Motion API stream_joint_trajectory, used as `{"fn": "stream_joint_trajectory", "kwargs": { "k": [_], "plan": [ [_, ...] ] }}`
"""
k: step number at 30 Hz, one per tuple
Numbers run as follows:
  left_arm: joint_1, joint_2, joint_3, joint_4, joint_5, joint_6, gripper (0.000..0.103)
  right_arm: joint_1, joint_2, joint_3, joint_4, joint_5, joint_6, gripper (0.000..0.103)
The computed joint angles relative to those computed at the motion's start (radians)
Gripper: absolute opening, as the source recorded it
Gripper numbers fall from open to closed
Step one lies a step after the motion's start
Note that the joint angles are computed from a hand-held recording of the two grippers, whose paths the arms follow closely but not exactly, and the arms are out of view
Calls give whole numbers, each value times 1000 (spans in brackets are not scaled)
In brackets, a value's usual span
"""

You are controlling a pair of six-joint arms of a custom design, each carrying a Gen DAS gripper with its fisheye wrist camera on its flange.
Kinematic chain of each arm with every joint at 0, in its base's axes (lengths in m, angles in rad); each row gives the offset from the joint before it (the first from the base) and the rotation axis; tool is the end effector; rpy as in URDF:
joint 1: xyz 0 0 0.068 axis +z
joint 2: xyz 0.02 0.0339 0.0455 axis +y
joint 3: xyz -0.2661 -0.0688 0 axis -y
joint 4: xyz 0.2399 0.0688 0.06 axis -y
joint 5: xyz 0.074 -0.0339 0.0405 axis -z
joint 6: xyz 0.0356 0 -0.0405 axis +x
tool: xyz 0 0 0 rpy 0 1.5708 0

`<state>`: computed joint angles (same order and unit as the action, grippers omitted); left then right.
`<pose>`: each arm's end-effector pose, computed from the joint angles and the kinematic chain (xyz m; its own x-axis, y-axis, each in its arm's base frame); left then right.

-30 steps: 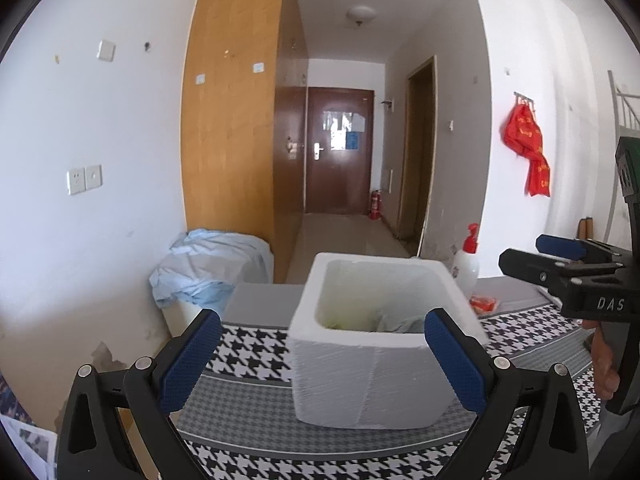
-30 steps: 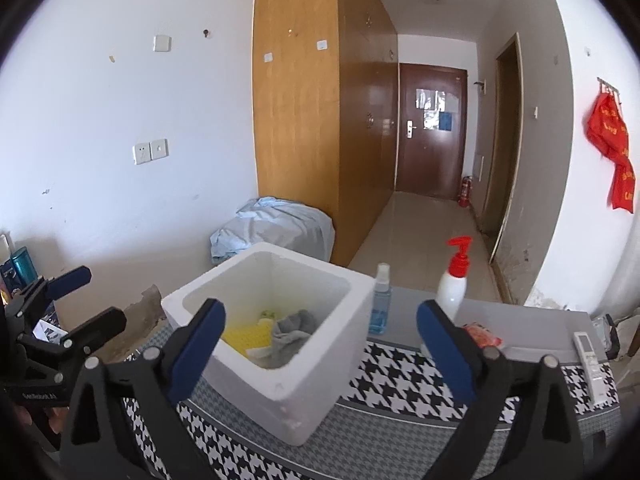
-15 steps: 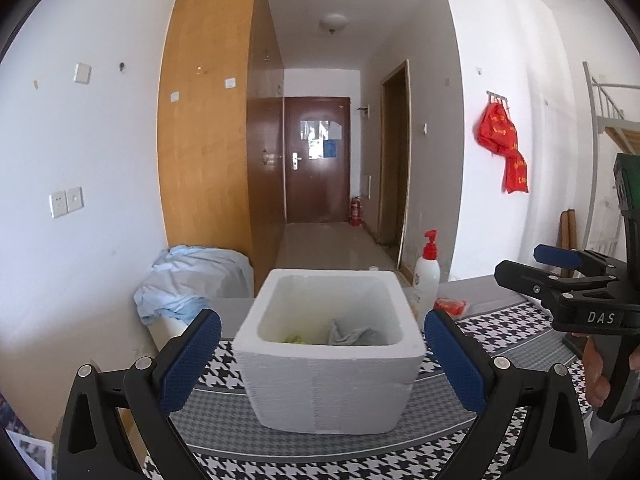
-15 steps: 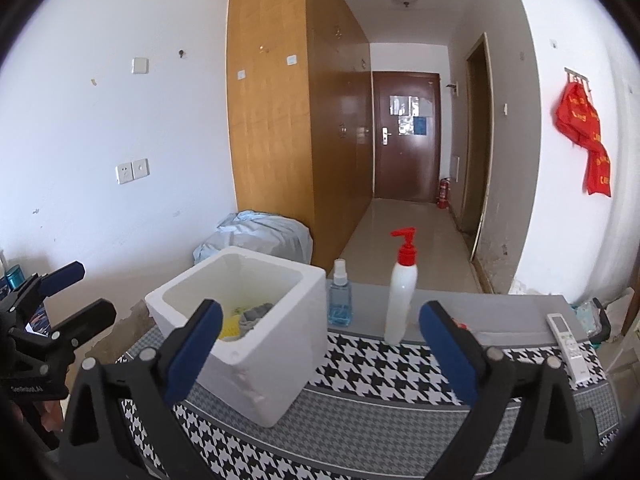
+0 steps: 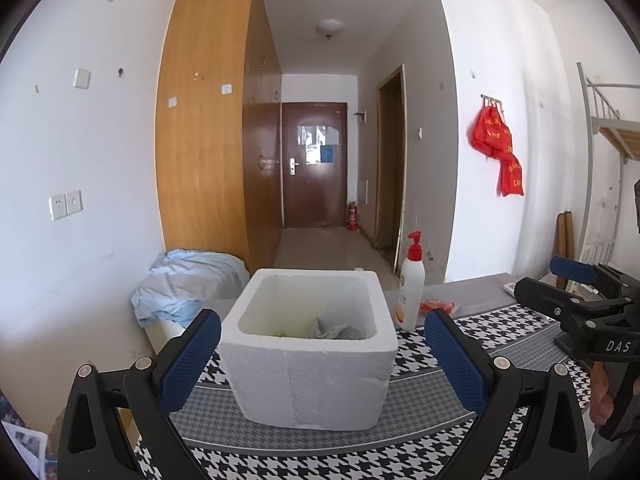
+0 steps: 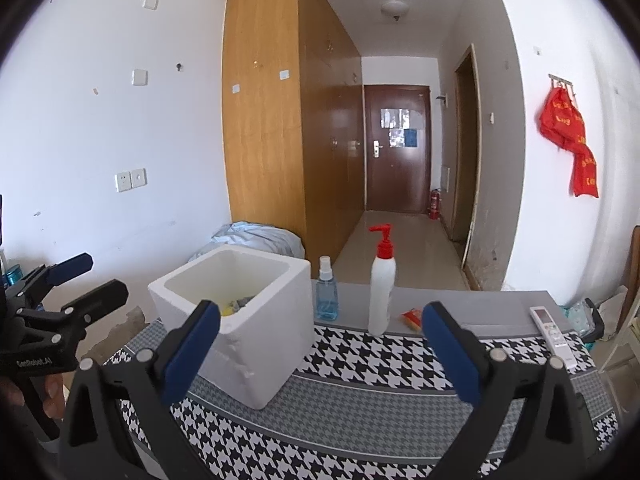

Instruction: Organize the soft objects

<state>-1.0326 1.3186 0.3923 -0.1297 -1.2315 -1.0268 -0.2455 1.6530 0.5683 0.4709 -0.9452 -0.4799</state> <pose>0.1252 -0.1442 0.1407 -0.2718 -0.1003 -0.9571 -0.3570 0.9341 0.0035 0.2830 -0.0412 0.1400 -0.2645 -0.2124 -0.9407 -0.7019 0.7113 0.0367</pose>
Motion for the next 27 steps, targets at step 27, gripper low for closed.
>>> {"fn": "stream_joint_trajectory", "kwargs": {
  "k": [27],
  "plan": [
    [-179, 404, 202, -551, -96, -771, 102, -148, 86, -144, 216, -98, -20, 102]
  ]
}}
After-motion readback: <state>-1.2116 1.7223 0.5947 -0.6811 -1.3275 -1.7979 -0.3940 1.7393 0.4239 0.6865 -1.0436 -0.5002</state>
